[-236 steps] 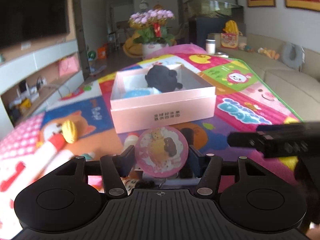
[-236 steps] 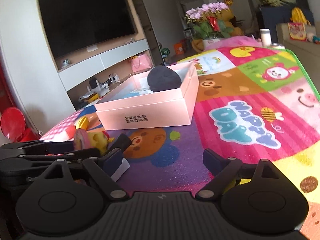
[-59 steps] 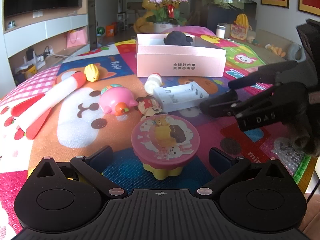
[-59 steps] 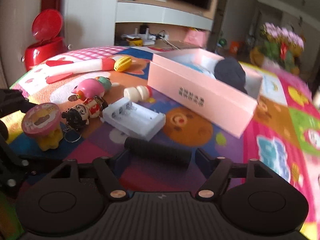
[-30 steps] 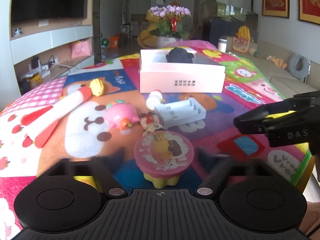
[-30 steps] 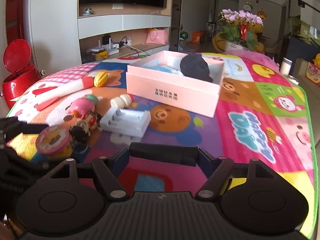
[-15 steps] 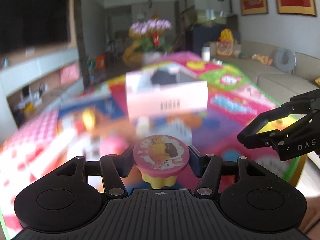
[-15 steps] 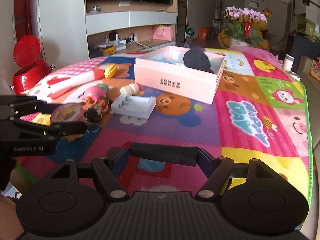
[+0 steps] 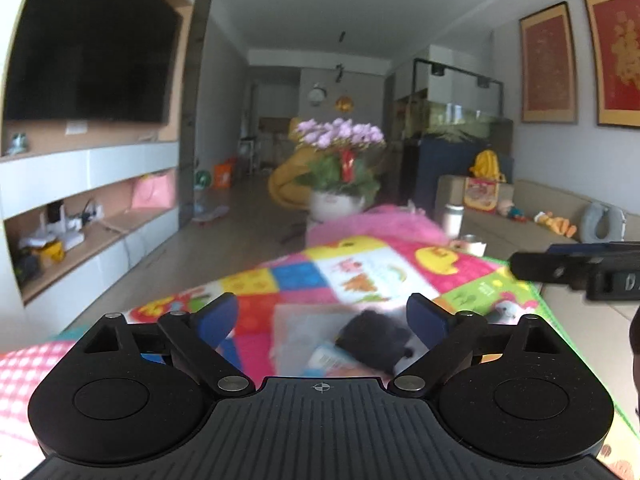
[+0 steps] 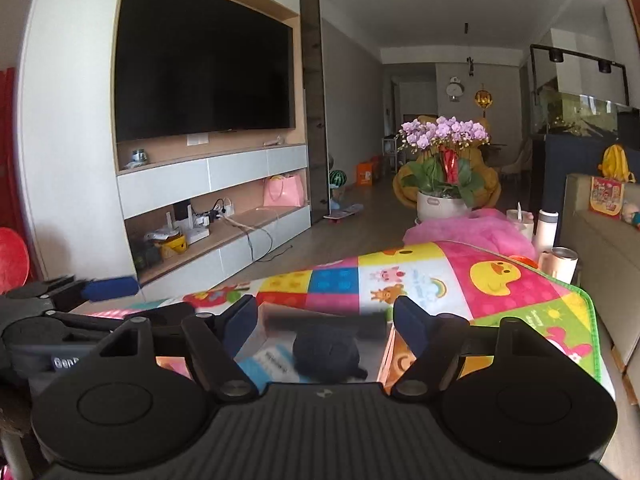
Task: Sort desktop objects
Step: 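Grasp the black foam cylinder with the right tool and drop it into the pink box, then grasp the figurine keychain with the left tool while the right tool moves to the white battery charger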
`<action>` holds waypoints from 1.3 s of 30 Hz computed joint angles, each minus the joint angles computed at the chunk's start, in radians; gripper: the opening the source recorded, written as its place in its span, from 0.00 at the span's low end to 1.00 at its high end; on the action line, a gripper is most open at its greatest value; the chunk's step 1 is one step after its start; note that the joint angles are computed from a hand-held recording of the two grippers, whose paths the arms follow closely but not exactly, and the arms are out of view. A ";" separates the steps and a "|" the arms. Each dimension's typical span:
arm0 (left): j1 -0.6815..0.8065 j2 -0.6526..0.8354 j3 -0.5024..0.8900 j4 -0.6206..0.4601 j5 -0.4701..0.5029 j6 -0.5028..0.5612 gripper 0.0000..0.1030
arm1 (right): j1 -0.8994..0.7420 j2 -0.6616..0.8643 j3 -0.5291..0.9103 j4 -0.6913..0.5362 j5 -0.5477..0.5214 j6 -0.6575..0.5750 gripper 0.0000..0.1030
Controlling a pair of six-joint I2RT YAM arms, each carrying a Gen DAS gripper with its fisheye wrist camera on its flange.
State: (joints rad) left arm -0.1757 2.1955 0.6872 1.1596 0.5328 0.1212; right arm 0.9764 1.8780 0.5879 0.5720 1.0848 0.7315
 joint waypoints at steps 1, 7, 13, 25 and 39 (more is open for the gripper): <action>0.024 0.012 -0.027 0.030 0.004 0.019 0.94 | 0.005 0.013 -0.021 0.040 0.009 0.006 0.80; 0.191 0.089 -0.176 0.091 0.132 0.200 0.97 | 0.053 0.114 -0.019 -0.098 -0.003 0.315 0.82; 0.295 0.220 -0.255 0.099 0.170 0.454 0.98 | 0.124 0.289 0.141 -0.309 -0.107 0.462 0.82; 0.347 0.344 -0.248 0.134 0.149 0.501 1.00 | 0.113 0.504 0.418 -0.286 -0.336 0.379 0.87; 0.357 0.335 -0.246 0.121 0.172 0.492 1.00 | 0.112 0.566 0.531 -0.377 -0.367 0.307 0.78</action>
State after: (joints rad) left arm 0.1813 2.5307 0.4408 1.2807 0.7052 0.6134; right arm 1.0879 2.4437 1.1184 0.1953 0.7180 1.0382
